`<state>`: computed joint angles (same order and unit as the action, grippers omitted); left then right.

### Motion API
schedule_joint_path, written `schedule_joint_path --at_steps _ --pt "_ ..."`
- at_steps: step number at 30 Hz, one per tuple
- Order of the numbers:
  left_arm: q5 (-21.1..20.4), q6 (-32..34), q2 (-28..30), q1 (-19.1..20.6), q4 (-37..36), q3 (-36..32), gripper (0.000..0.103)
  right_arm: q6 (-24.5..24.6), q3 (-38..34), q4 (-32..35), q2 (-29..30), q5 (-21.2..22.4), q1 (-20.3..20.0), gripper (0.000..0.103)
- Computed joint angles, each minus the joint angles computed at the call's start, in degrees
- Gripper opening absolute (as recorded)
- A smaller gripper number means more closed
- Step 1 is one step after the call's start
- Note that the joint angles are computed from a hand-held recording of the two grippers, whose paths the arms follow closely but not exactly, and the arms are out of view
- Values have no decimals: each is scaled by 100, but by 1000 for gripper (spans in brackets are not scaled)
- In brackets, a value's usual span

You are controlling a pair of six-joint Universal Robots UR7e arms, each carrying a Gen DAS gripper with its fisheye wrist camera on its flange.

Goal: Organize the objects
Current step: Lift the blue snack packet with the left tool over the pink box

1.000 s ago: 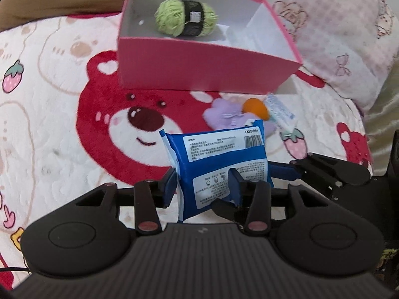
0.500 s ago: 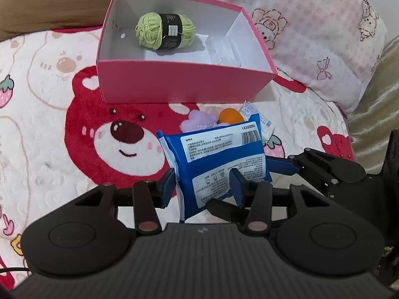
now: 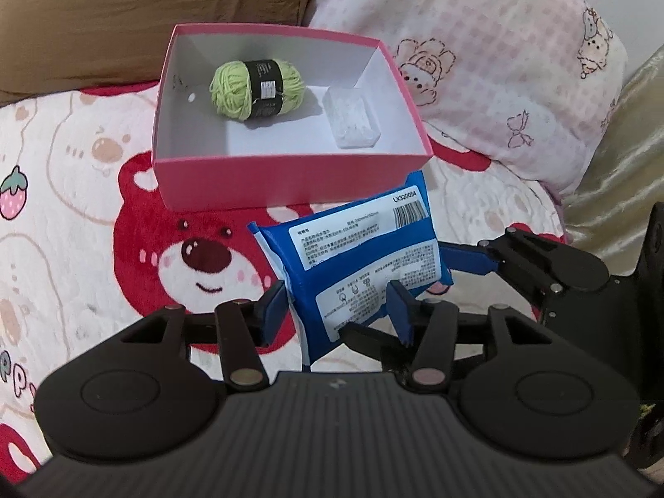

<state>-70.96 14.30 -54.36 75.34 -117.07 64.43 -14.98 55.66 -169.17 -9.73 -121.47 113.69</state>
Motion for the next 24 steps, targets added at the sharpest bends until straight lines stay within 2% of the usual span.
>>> schedule_joint_path --at_steps 7,14,20,24 --pt "-8 -126 177 -92 122 -438 49 -108 -264 185 -86 158 17 85" --pt "-125 -135 439 -125 296 -1001 49 -97 -667 451 14 128 22 85" --pt "175 -93 870 -236 432 -1680 49 -137 -1026 553 101 185 -8 86" --pt "69 -121 1228 -229 491 -2257 49 -245 -1473 779 257 136 -33 86"
